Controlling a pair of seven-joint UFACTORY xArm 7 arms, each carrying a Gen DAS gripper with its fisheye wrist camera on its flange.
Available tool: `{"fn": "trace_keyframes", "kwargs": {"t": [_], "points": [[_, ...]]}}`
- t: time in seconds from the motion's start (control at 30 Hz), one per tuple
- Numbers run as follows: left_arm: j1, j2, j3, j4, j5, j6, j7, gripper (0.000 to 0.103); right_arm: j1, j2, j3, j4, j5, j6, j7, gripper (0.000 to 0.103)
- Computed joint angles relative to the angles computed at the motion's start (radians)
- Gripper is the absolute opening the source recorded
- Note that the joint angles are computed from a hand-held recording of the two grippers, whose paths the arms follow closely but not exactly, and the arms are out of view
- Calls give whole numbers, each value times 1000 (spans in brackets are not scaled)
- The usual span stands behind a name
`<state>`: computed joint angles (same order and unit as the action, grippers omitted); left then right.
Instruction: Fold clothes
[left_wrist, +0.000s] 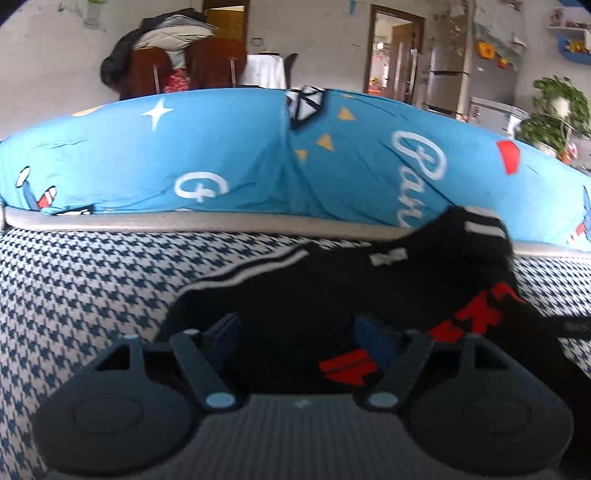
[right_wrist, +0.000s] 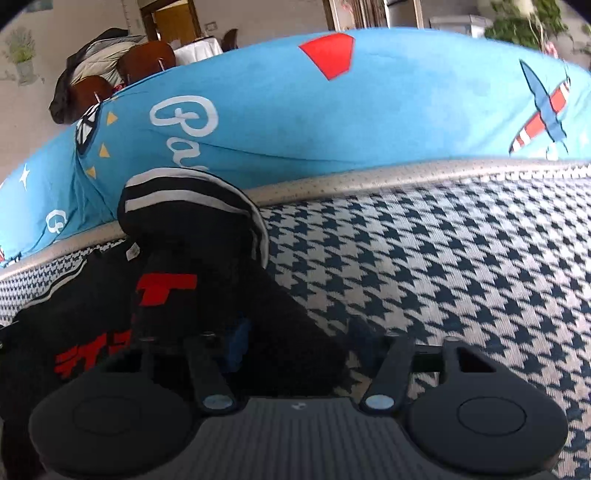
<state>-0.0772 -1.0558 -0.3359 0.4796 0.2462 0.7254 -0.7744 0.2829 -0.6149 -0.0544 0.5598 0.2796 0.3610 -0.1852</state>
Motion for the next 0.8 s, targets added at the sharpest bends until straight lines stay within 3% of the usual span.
{"fn": "trace_keyframes", "kwargs": {"t": [0.1, 0.2, 0.37, 0.6, 0.73, 0.8], "points": [[-33, 17, 4, -2, -13, -4, 20, 77, 16, 4, 1, -2, 5, -17, -6, 17], [-60, 34, 9, -3, -28, -1, 35, 78, 12, 1, 14, -4, -2, -27, 4, 13], [-72, 47, 0, -2, -29, 16, 41, 79, -58, -35, 68, -12, -61, -93, 75, 13], [-79, 54, 7, -2, -34, 23, 42, 81, -355, -91, 246, -23, -256, -258, 294, 13], [-83, 56, 6, -2, -33, 26, 45, 81, -412, -84, 249, -6, -288, -229, 390, 17], [-85, 57, 4, -1, -32, 28, 46, 82, -392, -68, 212, 9, -287, -197, 420, 20]]}}
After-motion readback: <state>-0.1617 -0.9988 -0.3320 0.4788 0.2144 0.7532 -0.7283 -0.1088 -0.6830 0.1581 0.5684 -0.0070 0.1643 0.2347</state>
